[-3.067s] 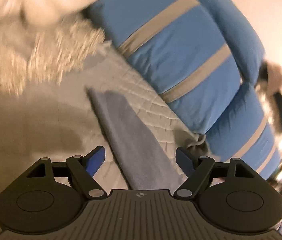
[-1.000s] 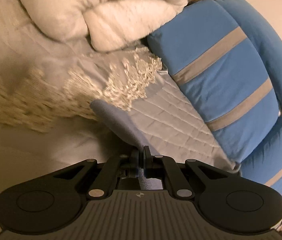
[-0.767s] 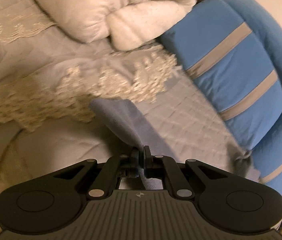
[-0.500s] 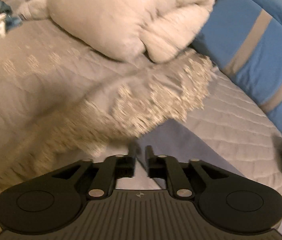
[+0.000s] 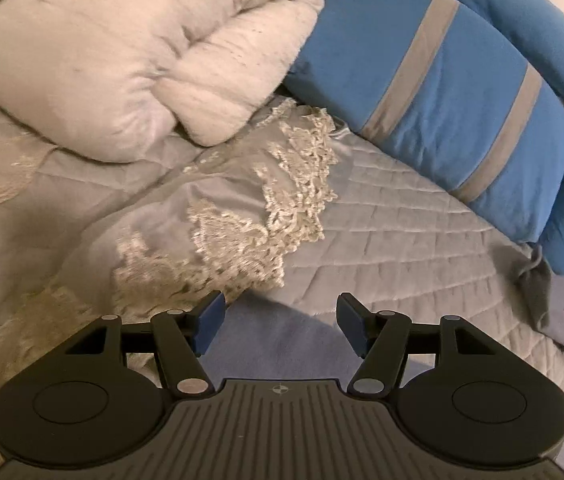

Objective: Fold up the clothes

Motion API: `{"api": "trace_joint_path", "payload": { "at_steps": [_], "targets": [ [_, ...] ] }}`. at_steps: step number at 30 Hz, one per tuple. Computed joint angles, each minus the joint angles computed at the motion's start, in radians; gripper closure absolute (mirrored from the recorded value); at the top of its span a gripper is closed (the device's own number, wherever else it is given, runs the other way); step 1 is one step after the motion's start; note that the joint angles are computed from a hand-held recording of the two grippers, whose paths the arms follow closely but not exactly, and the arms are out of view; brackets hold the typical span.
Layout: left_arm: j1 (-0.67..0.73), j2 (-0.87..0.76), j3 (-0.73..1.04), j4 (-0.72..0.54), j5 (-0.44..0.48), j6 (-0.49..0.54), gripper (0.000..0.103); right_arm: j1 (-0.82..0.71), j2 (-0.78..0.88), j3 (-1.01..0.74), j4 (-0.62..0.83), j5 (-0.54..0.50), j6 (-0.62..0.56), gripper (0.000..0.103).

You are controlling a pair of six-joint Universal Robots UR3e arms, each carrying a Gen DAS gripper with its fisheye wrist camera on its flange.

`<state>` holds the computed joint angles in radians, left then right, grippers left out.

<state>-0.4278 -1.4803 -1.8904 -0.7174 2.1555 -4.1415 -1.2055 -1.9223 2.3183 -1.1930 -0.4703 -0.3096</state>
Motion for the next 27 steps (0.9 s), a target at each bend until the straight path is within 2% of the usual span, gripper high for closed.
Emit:
{"api": "trace_joint_path", "payload": {
  "at_steps": [2,3,4,5,6,7,10,12,15,20,21,22,24,27],
  "targets": [
    [0.026,-0.01,-0.017,0.044,-0.021,0.021,0.044,0.005,-0.002,0.009,-0.031,-0.003,0.021,0.004],
    [0.039,-0.015,-0.02,0.051,-0.037,0.036,0.05,0.008,-0.002,0.013,-0.048,-0.005,0.033,0.004],
    [0.05,-0.027,-0.011,0.044,-0.052,0.053,0.064,0.01,-0.003,0.017,-0.064,-0.007,0.044,0.004],
    [0.057,-0.039,0.005,0.023,-0.064,0.068,0.073,0.013,-0.004,0.022,-0.079,-0.006,0.056,0.004],
    [0.054,-0.049,0.017,0.006,-0.063,0.076,0.1,0.016,-0.005,0.027,-0.093,-0.006,0.066,0.003],
    [0.043,-0.063,0.029,-0.006,-0.05,0.081,0.103,0.018,-0.004,0.029,-0.104,-0.004,0.077,0.003],
    [-0.001,-0.102,0.068,-0.064,0.054,0.073,0.103,0.023,-0.006,0.029,-0.123,0.001,0.113,0.003],
    [-0.02,-0.106,0.087,-0.13,0.122,0.02,0.103,0.027,-0.008,0.028,-0.132,0.006,0.143,0.003],
    [-0.022,-0.073,0.074,-0.195,0.167,-0.054,0.103,0.04,-0.015,0.027,-0.167,0.026,0.232,0.003],
    [-0.033,-0.022,0.084,-0.257,0.164,-0.076,0.095,0.077,-0.027,0.023,-0.282,0.054,0.484,0.0],
    [-0.044,-0.025,0.101,-0.264,0.17,-0.071,0.078,0.082,-0.028,0.021,-0.299,0.056,0.522,0.0],
    [-0.063,-0.037,0.124,-0.265,0.181,-0.059,0.053,0.085,-0.028,0.022,-0.316,0.06,0.55,0.0],
    [-0.101,-0.067,0.178,-0.265,0.207,-0.034,0.032,0.088,-0.032,0.031,-0.357,0.073,0.608,0.0],
    [-0.16,-0.161,0.324,-0.294,0.239,0.0,0.03,0.106,-0.024,0.034,-0.469,0.085,0.779,0.0]
  ]
}}
